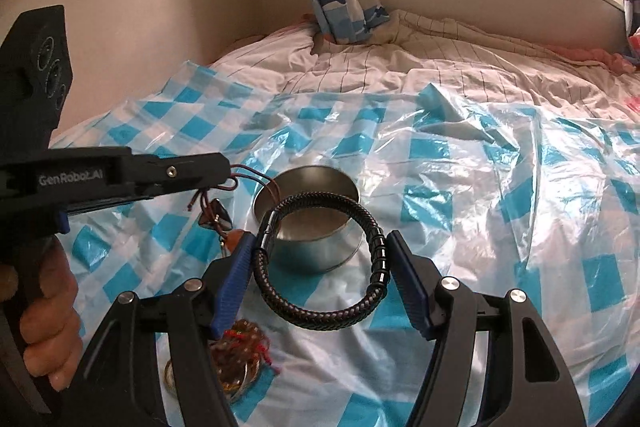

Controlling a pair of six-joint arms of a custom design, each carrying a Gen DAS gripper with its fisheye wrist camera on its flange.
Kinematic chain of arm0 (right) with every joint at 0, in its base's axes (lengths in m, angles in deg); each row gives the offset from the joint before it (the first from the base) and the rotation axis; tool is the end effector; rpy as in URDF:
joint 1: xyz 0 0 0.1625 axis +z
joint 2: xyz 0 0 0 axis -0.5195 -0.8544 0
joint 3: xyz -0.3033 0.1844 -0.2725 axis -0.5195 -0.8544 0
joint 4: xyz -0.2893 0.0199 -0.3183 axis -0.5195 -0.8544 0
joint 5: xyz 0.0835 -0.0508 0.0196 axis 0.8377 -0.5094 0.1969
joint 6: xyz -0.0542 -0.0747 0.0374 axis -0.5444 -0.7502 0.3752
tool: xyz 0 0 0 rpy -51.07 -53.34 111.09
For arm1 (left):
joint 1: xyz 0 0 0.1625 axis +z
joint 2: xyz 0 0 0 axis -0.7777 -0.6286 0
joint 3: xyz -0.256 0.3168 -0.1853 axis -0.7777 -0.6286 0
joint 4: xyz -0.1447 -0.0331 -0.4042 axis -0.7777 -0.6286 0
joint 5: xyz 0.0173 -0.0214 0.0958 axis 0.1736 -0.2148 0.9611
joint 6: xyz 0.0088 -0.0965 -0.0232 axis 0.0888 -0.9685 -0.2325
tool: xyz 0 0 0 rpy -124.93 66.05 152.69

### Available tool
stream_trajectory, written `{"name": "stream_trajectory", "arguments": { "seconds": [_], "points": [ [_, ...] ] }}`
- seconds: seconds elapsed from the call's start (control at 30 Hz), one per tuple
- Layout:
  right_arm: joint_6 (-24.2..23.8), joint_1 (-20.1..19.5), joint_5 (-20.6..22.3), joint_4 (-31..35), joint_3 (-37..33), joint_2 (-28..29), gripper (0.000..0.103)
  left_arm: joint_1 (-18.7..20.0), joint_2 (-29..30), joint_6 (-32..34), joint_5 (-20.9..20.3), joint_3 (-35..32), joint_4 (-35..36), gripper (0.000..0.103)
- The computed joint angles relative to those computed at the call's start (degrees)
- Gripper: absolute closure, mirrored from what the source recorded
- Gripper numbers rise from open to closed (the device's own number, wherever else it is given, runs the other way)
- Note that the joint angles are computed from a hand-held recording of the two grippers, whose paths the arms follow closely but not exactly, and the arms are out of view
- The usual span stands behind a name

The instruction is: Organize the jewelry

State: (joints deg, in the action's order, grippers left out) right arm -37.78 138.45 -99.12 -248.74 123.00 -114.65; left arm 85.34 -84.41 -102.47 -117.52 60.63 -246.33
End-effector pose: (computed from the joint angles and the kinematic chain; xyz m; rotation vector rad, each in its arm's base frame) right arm 0.2065 -0.3942 0.2662 0.4651 -2.3482 1.0659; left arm -0.3651 -0.4702 0.1509 0.6744 2.7330 -0.7852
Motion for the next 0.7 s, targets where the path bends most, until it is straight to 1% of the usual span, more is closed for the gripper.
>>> {"name": "stream_trajectory", "arguments": {
  "seconds": [0.23,0.47,0.6,0.7],
  "points": [
    [-2.65,-0.78,0.56,-0.35,-3.06,2.80,0.038,1.35,2.25,0.91,-0.06,-2.51,-0.07,0.098],
    [-4.13,-2.48,1.02,0.43,-5.15,4.75,0.038,3.68,5.83,1.38,-1.37,-6.08,0.36,0.098],
    [-5.13,-3.28,1.24,0.89,-6.21,5.94,0.038,5.12,7.67,-0.71,-1.23,-7.79,2.56,0.098],
    [-5.94,-3.58,1.28,1.22,-7.35,7.33,0.038,5.83,7.65,-2.26,-1.02,-8.00,4.02,0.096]
  ]
}}
